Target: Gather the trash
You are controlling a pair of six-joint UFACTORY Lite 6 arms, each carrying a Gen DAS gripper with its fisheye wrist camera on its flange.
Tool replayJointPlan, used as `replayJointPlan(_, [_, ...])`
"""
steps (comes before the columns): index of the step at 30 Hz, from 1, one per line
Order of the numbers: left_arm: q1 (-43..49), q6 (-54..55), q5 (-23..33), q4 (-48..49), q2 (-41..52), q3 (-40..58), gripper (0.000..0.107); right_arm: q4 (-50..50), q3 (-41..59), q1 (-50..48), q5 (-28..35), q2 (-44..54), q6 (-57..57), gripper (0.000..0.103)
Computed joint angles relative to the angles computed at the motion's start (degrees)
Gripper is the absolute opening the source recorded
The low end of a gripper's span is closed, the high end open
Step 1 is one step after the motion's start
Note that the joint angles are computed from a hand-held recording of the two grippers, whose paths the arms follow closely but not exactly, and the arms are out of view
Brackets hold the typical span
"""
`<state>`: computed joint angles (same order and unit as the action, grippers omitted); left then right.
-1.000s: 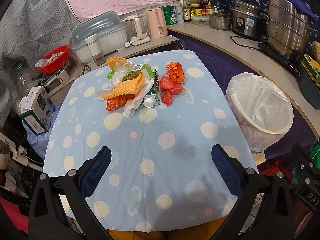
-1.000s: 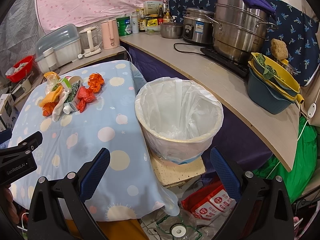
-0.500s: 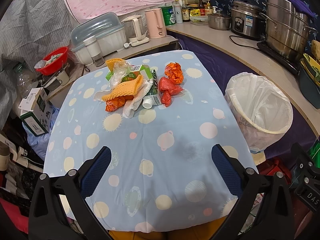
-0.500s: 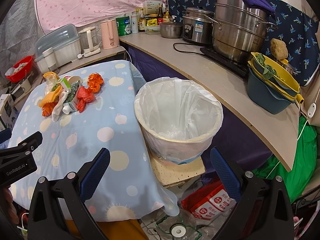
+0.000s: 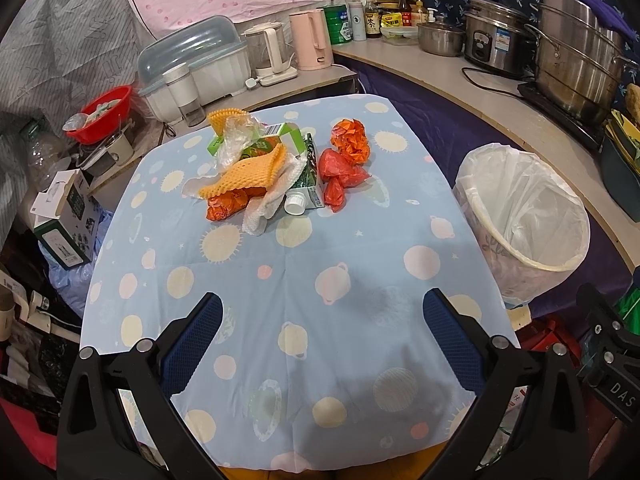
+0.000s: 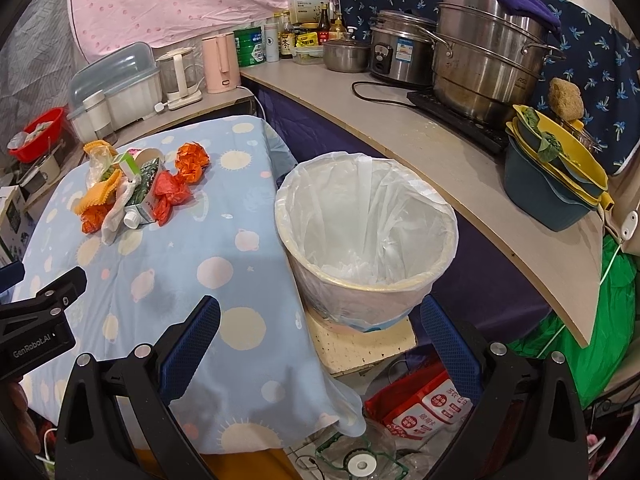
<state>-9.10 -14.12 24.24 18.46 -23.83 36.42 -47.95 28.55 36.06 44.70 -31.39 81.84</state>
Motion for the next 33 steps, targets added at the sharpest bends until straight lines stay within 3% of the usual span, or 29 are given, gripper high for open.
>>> replayJointPlan(8, [6.5,12.0,-5.6,-9.9,7.5,2.4,0.096,-4.8,4.4,-2.8,-6.8,9.6,4.2,0.096])
replayJointPlan(13, [12.6,26.5,-9.1,-22.8,15.5,6.2,0.096,-10.4,9.4,-4.5,-11.8,19.0,9.1,0.096])
replayJointPlan(19, [20.0,47.1,-12.0,-41.5,26.1,13.2,0.096,-16.8,20.7,-5.5,-14.8,33.6,13.4,0.096])
replayJointPlan(25, [24.1,52.7,-11.6,-46.8,37.0,23.2,0.096,-18.1,37.8,-9.2,-21.1,49.7,11.6,0.096])
replayJointPlan(29, [25.8,53.3,-10.2,-47.4,43.4,29.8,0.096,-7.6,53.8,-12.9,-25.3,62.9,0.3,0.096])
replayJointPlan(33, [28.1,54.6,-7.1,-48.9,49.6,36.8,0.096,8.7,71.1,-15.0,-25.1,75.6,-16.1,0.091])
